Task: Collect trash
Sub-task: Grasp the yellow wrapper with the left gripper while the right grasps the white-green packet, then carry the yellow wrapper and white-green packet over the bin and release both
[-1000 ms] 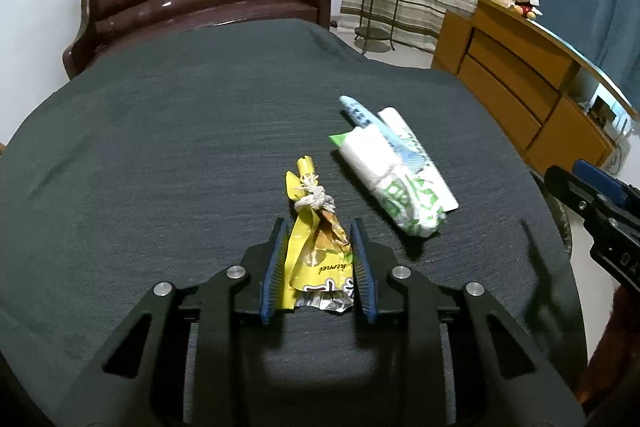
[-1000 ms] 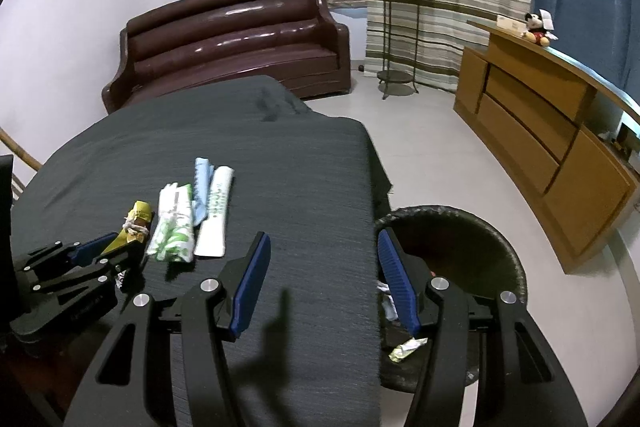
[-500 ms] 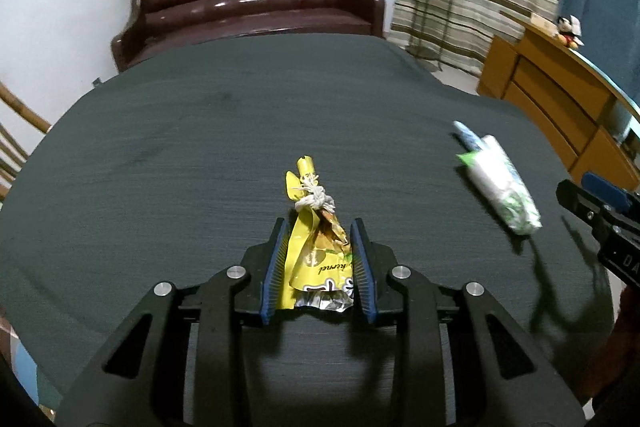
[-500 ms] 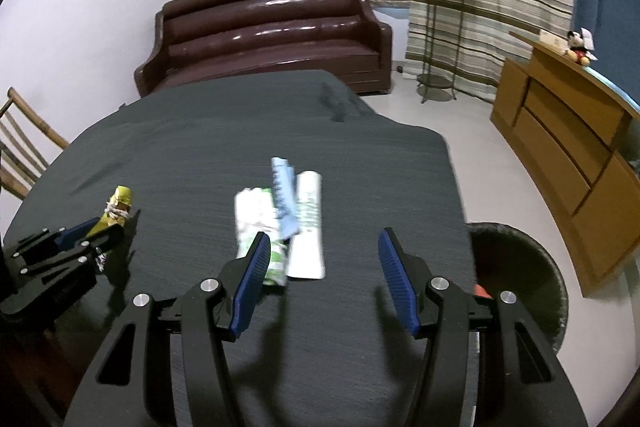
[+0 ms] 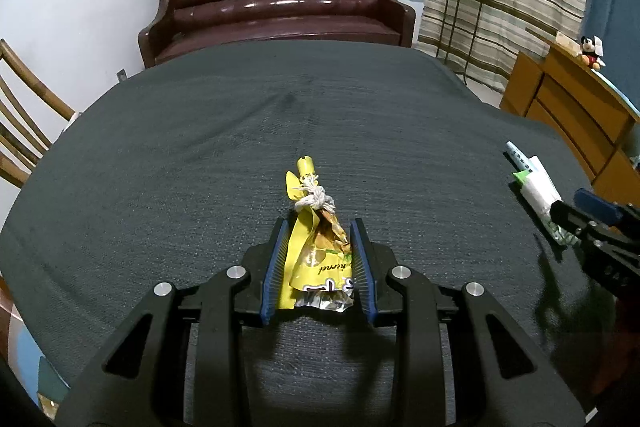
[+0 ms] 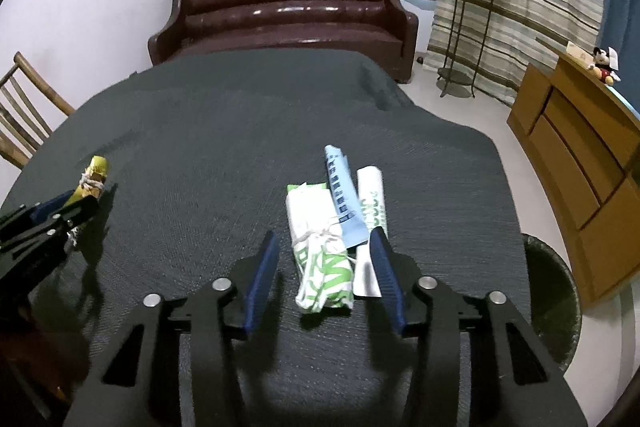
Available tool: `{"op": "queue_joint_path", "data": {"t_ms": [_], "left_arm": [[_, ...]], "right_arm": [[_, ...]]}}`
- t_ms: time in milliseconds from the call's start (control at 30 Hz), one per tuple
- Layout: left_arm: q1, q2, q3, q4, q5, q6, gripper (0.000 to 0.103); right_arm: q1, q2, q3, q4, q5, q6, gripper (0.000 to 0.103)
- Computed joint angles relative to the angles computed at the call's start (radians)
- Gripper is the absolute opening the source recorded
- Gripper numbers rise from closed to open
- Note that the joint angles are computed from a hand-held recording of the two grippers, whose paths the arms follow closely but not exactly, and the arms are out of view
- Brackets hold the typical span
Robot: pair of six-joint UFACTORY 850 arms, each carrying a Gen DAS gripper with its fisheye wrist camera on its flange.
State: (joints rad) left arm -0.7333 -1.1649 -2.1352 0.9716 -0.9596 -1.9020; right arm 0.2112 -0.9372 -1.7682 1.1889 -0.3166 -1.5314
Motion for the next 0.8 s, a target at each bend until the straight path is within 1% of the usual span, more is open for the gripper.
{"op": "queue_joint_path", "data": {"t_ms": [67,133,167,200,267,333,533,667,800], "left_arm": [[0.004,-0.005,-0.007,-0.002,0.006,0.001,0.031],[0.003,-0.001,0.003,-0.001,0.014,-0.006,0.031],[0.003,0.001,0.007,0.0,0.017,-0.008,0.031],[0.004,0.002,0.009,0.0,0.021,-0.01,0.031],[0.004,0.016,0.039,0.009,0.033,-0.027,0.031],[0.004,0.016,0.04,0.009,0.034,-0.029,0.031],[0.002,0.017,0.042,0.009,0.031,-0.031,0.031],[0.001,0.016,0.041,0.015,0.034,-0.033,0.031],[-0.006,-0.006,0.002,0.016,0.028,-0.021,0.031]], "right_arm": [[0.006,-0.014,-0.023,-0.097,0.0,0.094,0.045],[0.008,-0.022,-0.035,-0.156,-0.006,0.151,0.044],[0.011,-0.028,-0.044,-0.202,-0.007,0.194,0.041],[0.013,-0.032,-0.05,-0.23,-0.009,0.219,0.039],[0.015,-0.038,-0.057,-0.274,-0.013,0.257,0.033],[0.016,-0.039,-0.055,-0.291,-0.015,0.27,0.032],[0.014,-0.023,-0.028,-0.201,-0.006,0.177,0.031],[0.006,-0.004,0.005,-0.073,-0.009,0.052,0.031],[-0.008,0.026,0.055,0.083,-0.01,-0.105,0.031]]}}
